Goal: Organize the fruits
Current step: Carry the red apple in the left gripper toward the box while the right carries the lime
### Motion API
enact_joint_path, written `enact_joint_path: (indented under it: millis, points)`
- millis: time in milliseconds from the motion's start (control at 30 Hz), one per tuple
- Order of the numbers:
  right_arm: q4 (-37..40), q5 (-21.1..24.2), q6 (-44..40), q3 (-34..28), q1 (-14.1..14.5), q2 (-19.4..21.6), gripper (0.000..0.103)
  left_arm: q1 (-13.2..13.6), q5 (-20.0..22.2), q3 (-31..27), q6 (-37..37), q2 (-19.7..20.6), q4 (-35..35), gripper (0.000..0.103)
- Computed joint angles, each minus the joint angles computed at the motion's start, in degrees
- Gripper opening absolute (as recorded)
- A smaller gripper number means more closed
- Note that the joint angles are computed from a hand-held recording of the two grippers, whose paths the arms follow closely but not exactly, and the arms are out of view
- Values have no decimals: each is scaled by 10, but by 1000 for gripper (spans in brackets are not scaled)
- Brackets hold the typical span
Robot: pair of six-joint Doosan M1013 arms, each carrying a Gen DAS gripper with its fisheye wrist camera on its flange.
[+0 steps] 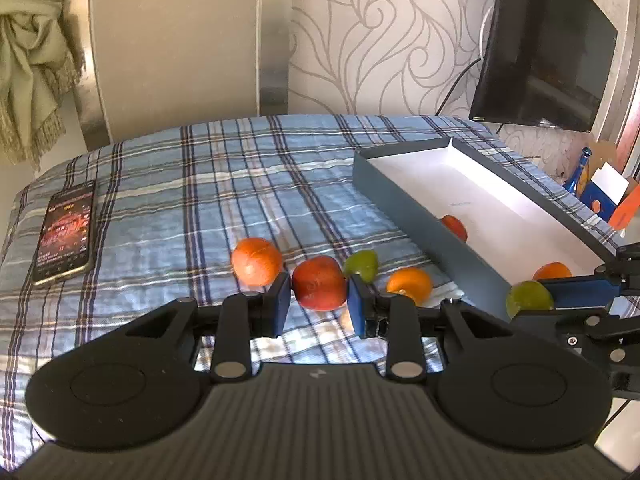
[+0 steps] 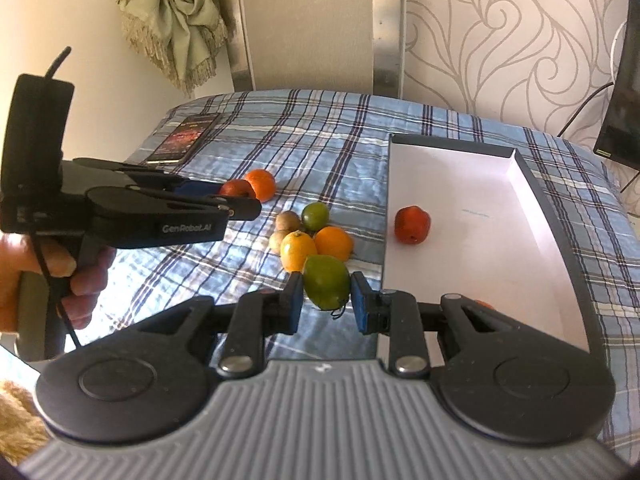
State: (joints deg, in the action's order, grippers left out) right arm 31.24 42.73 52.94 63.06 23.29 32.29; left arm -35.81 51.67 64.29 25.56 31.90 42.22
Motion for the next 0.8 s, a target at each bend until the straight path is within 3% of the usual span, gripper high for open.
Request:
enact_joint_path:
  millis: [367, 800]
  points:
    - [17, -12, -8, -2, -13, 3, 29, -3, 2, -68, 52, 36, -15, 35]
    - [-18, -36, 39, 6, -29, -1, 29, -2, 3, -214, 155, 119, -75, 35]
